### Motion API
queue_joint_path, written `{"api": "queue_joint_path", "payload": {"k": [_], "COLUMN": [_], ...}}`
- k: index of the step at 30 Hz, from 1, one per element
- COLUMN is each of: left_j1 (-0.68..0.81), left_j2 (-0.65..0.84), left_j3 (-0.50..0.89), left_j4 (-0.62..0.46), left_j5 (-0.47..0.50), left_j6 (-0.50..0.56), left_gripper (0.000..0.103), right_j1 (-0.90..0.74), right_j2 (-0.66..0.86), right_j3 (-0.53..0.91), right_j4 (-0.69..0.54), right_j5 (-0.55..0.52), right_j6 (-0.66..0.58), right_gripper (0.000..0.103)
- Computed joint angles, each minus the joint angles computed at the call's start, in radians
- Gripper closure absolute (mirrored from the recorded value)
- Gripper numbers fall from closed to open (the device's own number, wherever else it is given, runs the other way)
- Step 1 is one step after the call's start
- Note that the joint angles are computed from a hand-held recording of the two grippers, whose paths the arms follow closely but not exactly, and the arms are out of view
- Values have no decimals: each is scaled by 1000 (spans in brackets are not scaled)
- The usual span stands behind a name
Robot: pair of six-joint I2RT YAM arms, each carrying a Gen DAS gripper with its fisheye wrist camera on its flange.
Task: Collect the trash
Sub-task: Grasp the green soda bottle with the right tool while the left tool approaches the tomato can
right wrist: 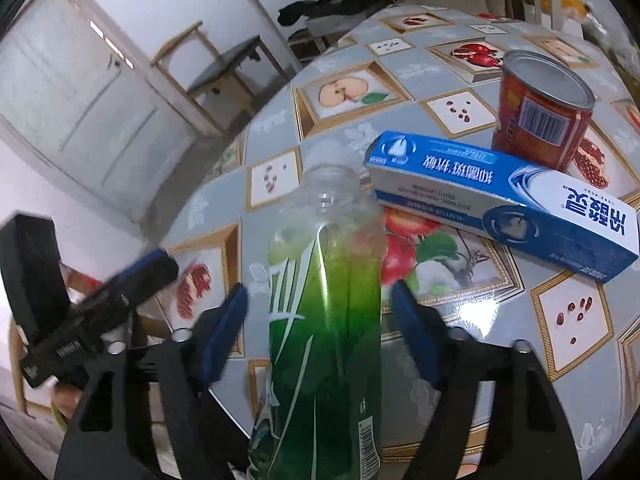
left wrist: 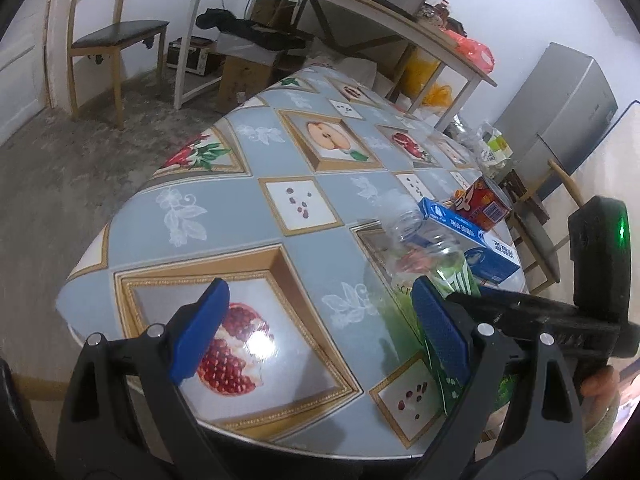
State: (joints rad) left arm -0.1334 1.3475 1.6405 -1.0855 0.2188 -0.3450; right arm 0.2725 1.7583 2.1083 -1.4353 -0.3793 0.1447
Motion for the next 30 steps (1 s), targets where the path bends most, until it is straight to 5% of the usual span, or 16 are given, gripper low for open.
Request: {"api": "queue_joint_path", "payload": {"k": [9,15,23,30], "left_j1": [-15,-60,-191,-254], "left_j2": [17,120,278,329], "left_j3": [12,144,359,410], "left_j4": [70,68,12,-13], "left_j5": [41,112,78,38], "left_j6": [44,93,136,127], "left_gripper": [15,15,15,15], "right_j1": [-19,-105,-317,-643], "right_j2": [-100,-231,-390,-456], "right_j3": [-117,-238,-365,-433], "right_j4": [-11,-36,-96,-126], "right_j5": [34,40,8,-85], "right_j6": [-74,-126,-205,-265], "right_gripper": [48,49,49,49]}}
